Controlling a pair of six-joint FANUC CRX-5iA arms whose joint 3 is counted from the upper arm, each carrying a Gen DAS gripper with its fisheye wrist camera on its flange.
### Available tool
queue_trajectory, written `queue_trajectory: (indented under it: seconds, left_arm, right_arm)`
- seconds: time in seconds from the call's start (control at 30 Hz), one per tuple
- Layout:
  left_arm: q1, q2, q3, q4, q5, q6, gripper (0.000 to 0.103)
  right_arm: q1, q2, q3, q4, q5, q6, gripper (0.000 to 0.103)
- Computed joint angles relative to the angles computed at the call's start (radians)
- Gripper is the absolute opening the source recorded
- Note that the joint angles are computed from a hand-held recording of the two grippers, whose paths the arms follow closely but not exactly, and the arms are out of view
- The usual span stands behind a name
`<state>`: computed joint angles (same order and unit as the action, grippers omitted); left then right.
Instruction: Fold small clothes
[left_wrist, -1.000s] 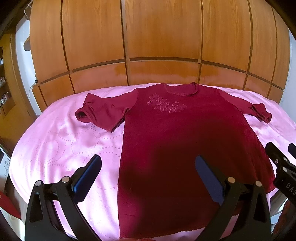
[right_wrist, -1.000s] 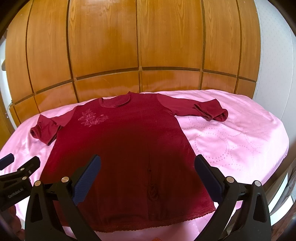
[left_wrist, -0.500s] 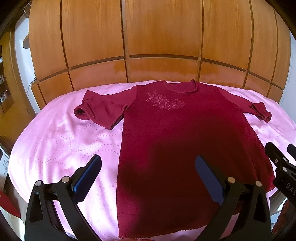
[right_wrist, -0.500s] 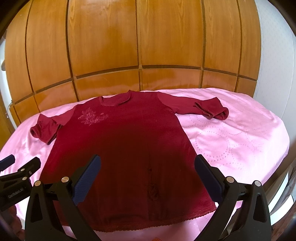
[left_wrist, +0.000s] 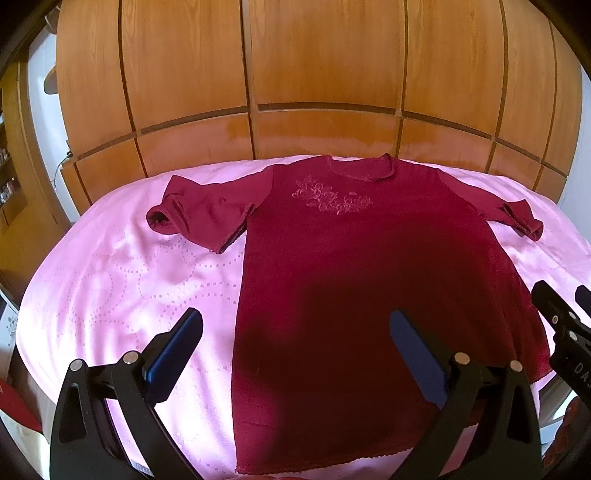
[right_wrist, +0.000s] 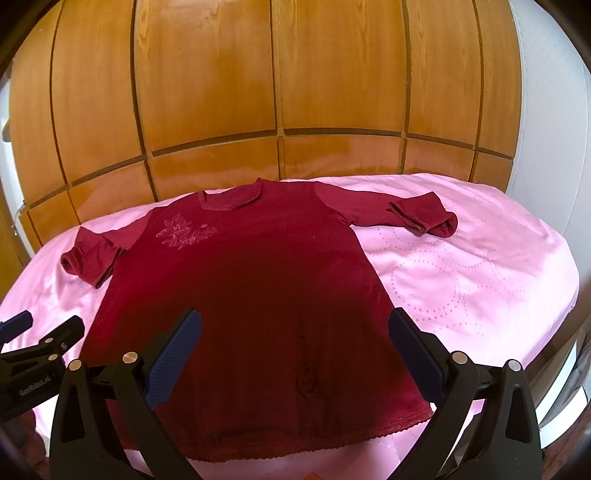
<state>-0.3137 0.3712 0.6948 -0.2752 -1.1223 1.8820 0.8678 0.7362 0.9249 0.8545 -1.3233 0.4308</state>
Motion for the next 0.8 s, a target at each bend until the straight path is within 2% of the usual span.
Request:
queue_trajectory:
  seconds: [0.43,0.6,0.7,0.8]
  left_arm:
    - [0.006,0.004,-0.001,0.013,-0.005,-0.006,0.101]
    - [0.023,0.006,-0.012,0.059,-0.004,-0.031,0.101]
    - [0.074,0.047,0.015,0.174,-0.055,-0.109,0.101]
    - [0.141,0.049,-0.034,0.293,-0.045,-0.108,0.101]
  right_arm:
    - [-0.001,-0.005,-0.006,-0.008,0.007,0.002,0.100]
    - [-0.002,-0.010,-0.017,-0.002,0.016,0.003,0.100]
    - [-0.017,-0.085,-0.152,0.044,0.113,-0.052,0.100]
    - [-0.053,-0.204,-0.366,0.137,0.257,-0.207,0.100]
